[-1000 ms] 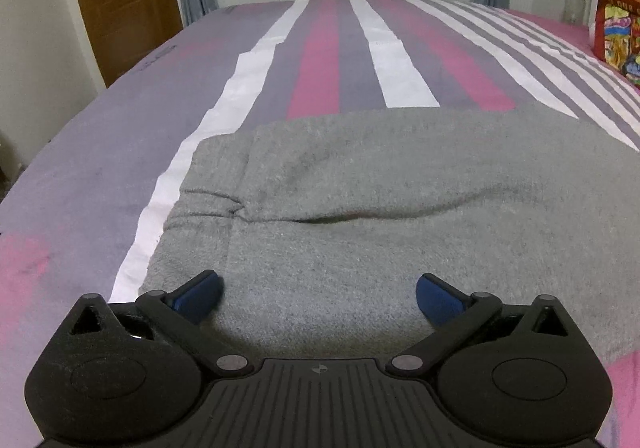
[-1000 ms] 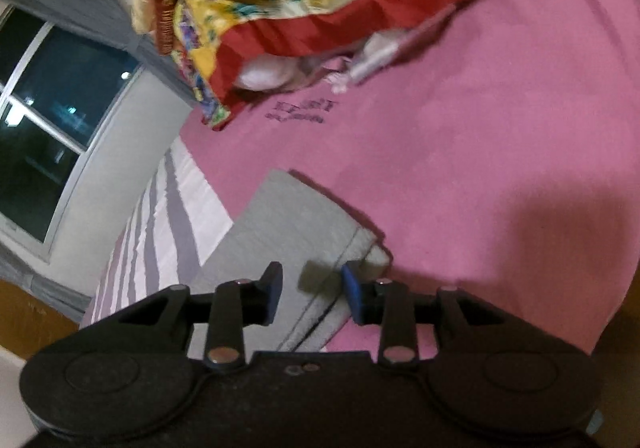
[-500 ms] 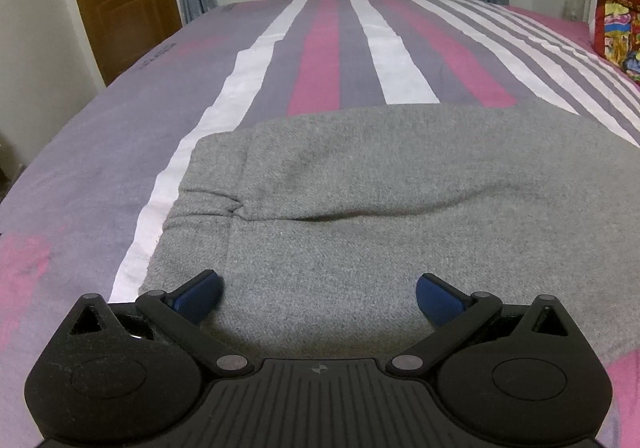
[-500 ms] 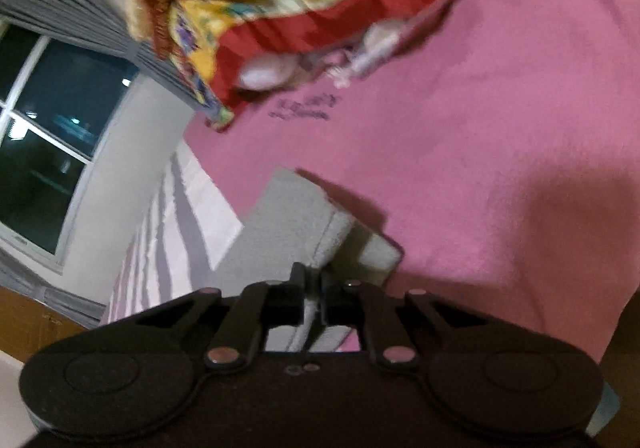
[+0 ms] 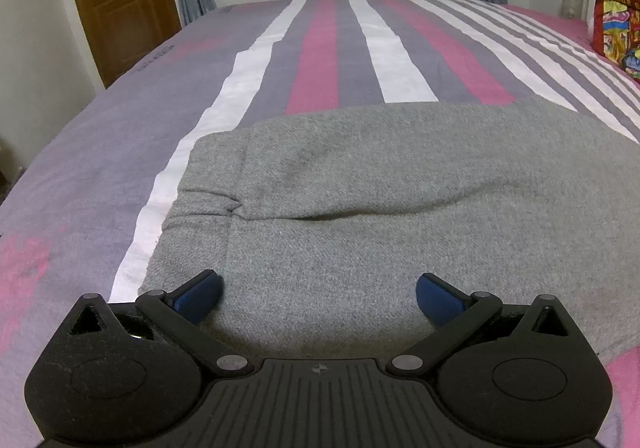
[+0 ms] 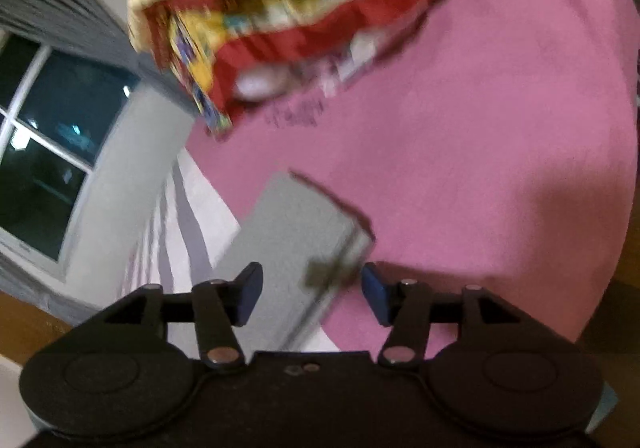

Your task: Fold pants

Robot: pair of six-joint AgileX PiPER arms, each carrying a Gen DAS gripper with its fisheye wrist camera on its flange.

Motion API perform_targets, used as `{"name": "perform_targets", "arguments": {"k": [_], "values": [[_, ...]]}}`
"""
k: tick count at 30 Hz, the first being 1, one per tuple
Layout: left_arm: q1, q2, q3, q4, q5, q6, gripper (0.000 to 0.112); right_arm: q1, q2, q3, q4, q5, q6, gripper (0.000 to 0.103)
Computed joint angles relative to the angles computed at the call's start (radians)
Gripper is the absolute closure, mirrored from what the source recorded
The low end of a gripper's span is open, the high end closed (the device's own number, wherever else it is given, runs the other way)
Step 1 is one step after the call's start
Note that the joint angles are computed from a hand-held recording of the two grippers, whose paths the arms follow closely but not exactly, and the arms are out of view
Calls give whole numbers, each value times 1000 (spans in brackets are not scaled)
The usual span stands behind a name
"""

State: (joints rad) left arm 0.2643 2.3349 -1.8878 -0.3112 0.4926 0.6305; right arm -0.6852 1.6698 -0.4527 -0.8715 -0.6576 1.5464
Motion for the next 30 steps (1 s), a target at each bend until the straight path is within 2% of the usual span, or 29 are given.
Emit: {"name": "perform_targets", "arguments": {"k": [1,2,3,4,6,9,12,13,14,16,17,18,21,23,25,27,30], "values": [[-1,1,-2,6,1,-6,9,10,24,-21,9,6,-9,50],[-1,3,-8,11,7,-10,9,26,38,-43,29,23,-24,56],[-1,5,-15,14,12,-12,9,46,40,-77,16,74,-1,84],[0,7,-19,15,16,-12,9,63,43,-113,-15,116,25,90],[2,9,-27,12,26,-11,9,93,-17,-128,1,146,-42,91],[0,7,-20,12,17,-13,9,113,-149,-59,136,70,-298,92],[-1,7,-8,10,-1,-12,9,79,-181,49,250,-127,-576,92],[-2,8,-10,11,0,-13,9,61,-151,50,254,-140,-614,92],[-1,11,-16,9,4,-10,9,36,-85,21,225,-113,-611,92],[-2,16,-29,14,18,-10,9,40,73,-75,171,34,-487,91],[-1,20,-42,22,30,-15,9,52,106,-103,146,74,-427,91],[0,22,-50,24,39,-16,9,60,99,-107,155,73,-407,89],[4,16,-60,19,55,-11,9,105,76,-144,171,163,-377,87],[13,-20,-21,-29,33,15,10,81,82,-168,71,168,-274,86],[37,-79,59,-150,-16,104,10,37,95,-191,-71,145,-145,86],[69,-140,156,-303,-85,232,10,6,105,-190,-132,107,-86,84],[122,-175,228,-415,-142,291,10,1,102,-162,-117,84,-110,83]]}}
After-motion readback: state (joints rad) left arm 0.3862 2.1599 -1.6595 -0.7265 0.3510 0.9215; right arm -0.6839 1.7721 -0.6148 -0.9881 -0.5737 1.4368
